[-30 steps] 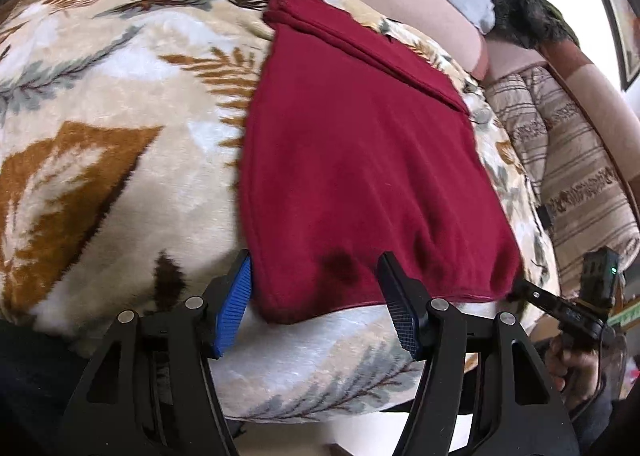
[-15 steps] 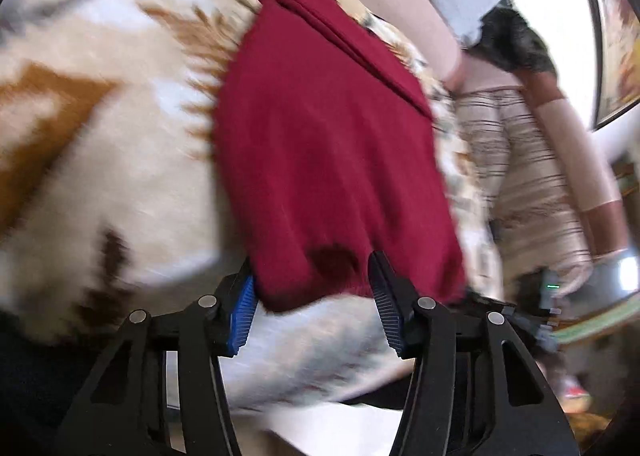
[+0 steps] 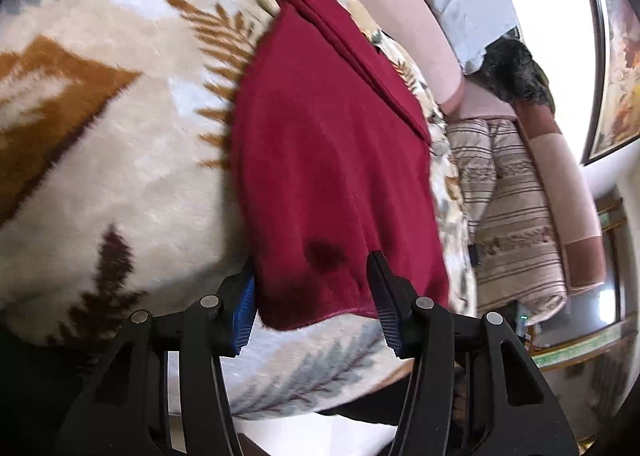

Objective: Fold small clothes

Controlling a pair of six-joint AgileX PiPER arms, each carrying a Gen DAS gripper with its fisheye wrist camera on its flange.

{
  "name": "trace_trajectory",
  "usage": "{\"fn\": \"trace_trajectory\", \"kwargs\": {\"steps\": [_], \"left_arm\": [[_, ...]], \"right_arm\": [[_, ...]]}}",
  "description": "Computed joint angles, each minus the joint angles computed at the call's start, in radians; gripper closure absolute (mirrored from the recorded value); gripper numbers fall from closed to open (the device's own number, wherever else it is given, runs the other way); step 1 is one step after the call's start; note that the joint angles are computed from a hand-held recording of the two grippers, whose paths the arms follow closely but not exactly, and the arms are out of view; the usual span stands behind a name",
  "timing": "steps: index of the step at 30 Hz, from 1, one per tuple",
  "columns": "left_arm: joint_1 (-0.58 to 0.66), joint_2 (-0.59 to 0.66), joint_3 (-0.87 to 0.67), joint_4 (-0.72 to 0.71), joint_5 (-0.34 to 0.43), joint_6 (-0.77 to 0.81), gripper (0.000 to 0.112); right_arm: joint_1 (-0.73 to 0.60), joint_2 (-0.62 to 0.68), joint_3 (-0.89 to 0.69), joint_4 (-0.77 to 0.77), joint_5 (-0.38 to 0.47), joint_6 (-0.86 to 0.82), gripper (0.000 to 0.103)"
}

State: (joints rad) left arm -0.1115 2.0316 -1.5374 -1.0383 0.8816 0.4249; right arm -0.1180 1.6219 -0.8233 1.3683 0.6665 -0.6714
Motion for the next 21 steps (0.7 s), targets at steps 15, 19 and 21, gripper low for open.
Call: {"fn": "trace_trajectory", "kwargs": {"steps": [15,19,21], "left_arm": [[-0.024,-0.013,-0.012,0.096,-0.045,-0.035,0.084],[-0.032,-0.015,-0.014,0.127,-0.059,-0.054,0.091],[-0.04,-0.009,-0.023,0.162,-0.065,-0.086,0.099]], "right_arm": [[-0.02,-0.008,0.043,0.15,-0.005,-0.072,0.077],[0.014,-0.012,0.008,0.053,-0.024,-0.018,0.077],[0.012,-0.013,0.006,0.034,-0.032,-0.01,0.077]]}}
